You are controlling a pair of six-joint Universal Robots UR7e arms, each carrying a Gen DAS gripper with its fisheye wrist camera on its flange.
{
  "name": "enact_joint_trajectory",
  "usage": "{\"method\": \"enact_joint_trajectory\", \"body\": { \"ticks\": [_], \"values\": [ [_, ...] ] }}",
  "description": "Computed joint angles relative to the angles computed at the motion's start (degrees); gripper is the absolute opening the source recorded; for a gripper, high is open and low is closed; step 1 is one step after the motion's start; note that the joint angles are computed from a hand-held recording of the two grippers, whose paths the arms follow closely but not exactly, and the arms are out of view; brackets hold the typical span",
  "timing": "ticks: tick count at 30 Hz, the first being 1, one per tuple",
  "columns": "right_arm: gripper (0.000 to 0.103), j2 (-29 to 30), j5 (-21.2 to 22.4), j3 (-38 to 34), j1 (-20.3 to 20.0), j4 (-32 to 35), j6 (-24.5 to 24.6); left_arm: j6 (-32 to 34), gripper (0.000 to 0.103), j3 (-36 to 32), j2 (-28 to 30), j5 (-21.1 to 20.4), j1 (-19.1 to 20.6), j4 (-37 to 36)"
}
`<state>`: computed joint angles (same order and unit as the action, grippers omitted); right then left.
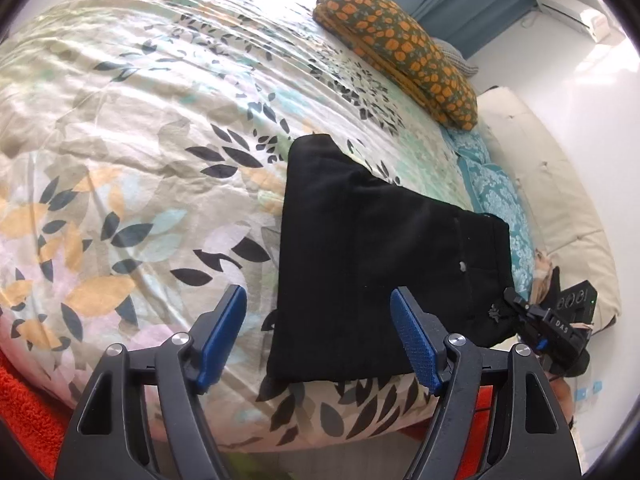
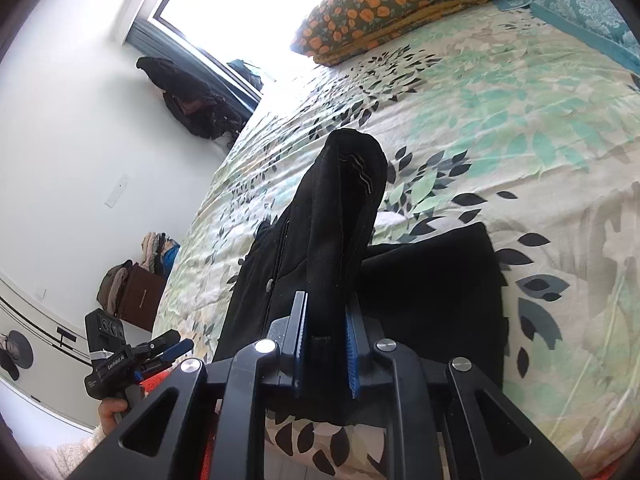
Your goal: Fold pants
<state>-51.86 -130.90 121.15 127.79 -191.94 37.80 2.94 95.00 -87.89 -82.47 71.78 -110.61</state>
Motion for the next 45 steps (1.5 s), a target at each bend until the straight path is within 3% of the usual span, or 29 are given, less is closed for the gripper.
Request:
{"method": "enact_joint_trajectory", "body": {
  "ticks": [4,8,9,10,11,13,14,15,17,20,21,23,25,26,28,31,33,36,40,43,45],
  "values": [
    [0.017,-1.56,-0.72,4.85,-2.37,2.76,5.67,0.12,0.076,0.75,0.71,0.82,-0.29,1.03],
    [0.020,-0.24,0.55,9.00,-3.82,-6.20,7.15,0.82,0.076,1.87,0.20,2.62,-1.25,1.59],
    [0.024,-0.39,0.42,9.33,-4.05,-6.11,8.28,1.41,0.076,2.28,-0.11,3.37,-1.75,1.31],
    [0.034,-0.65,0.14,9.54,-4.26,-5.71,9.29,2.02,0.076,2.72,-0.50,4.33,-2.36,0.86],
    [0.052,-1.45,-0.83,9.88,-4.20,-4.27,10.87,2.74,0.076,3.10,-0.89,5.24,-2.99,0.36],
    [0.063,-3.00,-5.83,9.64,-2.16,-0.17,14.02,4.11,0.076,4.18,-1.85,6.95,-4.40,-1.41],
    [0.063,-3.67,-9.78,8.44,-0.44,3.72,14.82,4.89,0.076,4.95,-2.30,7.46,-5.13,-2.77],
    [0.063,-4.07,-13.37,6.67,1.38,8.01,14.06,5.75,0.077,5.83,-2.61,7.99,-5.92,-4.19],
    [0.063,-3.44,-16.64,1.65,3.85,14.11,7.47,8.12,0.077,7.90,-2.64,9.34,-7.89,-6.62],
    [0.054,0.59,-15.60,-6.36,4.93,16.23,-5.73,13.39,0.077,12.14,-2.20,12.11,-11.15,-10.50],
    [0.053,2.09,-14.15,-8.06,4.54,16.54,-8.12,15.65,0.077,14.09,-2.22,13.16,-11.97,-12.44],
    [0.052,4.09,-11.73,-9.01,2.98,19.69,-7.46,18.04,0.077,16.93,-1.81,15.84,-12.84,-13.54],
    [0.049,5.10,-11.10,-6.80,0.78,23.88,-1.92,19.72,0.077,18.93,-1.23,18.44,-12.73,-12.74],
    [0.043,5.43,-9.98,-4.89,-0.13,22.48,-0.32,22.34,0.077,20.49,-1.92,18.85,-12.75,-14.51],
    [0.042,6.02,-10.91,-2.99,0.47,17.29,-0.89,25.23,0.077,21.11,-3.44,19.55,-13.68,-14.18],
    [0.042,4.09,-12.03,-4.41,1.94,20.38,-0.19,20.57,0.077,13.09,-0.96,16.55,-13.37,-3.99],
    [0.043,3.50,-13.81,-5.74,3.22,16.73,-3.44,17.76,0.078,7.51,2.23,13.00,-12.42,-4.48],
    [0.044,3.58,-14.33,-10.37,2.77,15.36,-10.94,13.17,0.082,-0.62,9.86,11.74,-11.35,-7.35],
    [0.044,5.94,-11.67,-14.82,-1.26,11.99,-20.95,8.83,0.082,-7.56,20.23,13.04,-9.26,-10.57],
    [0.044,6.62,-10.28,-13.20,-5.70,13.84,-19.64,6.11,0.082,-8.22,25.60,18.51,-7.51,-14.91],
    [0.041,7.42,-9.83,-10.35,-7.69,8.41,-21.23,1.17,0.083,-9.96,28.46,21.05,-5.18,-13.50]
  ]
}}
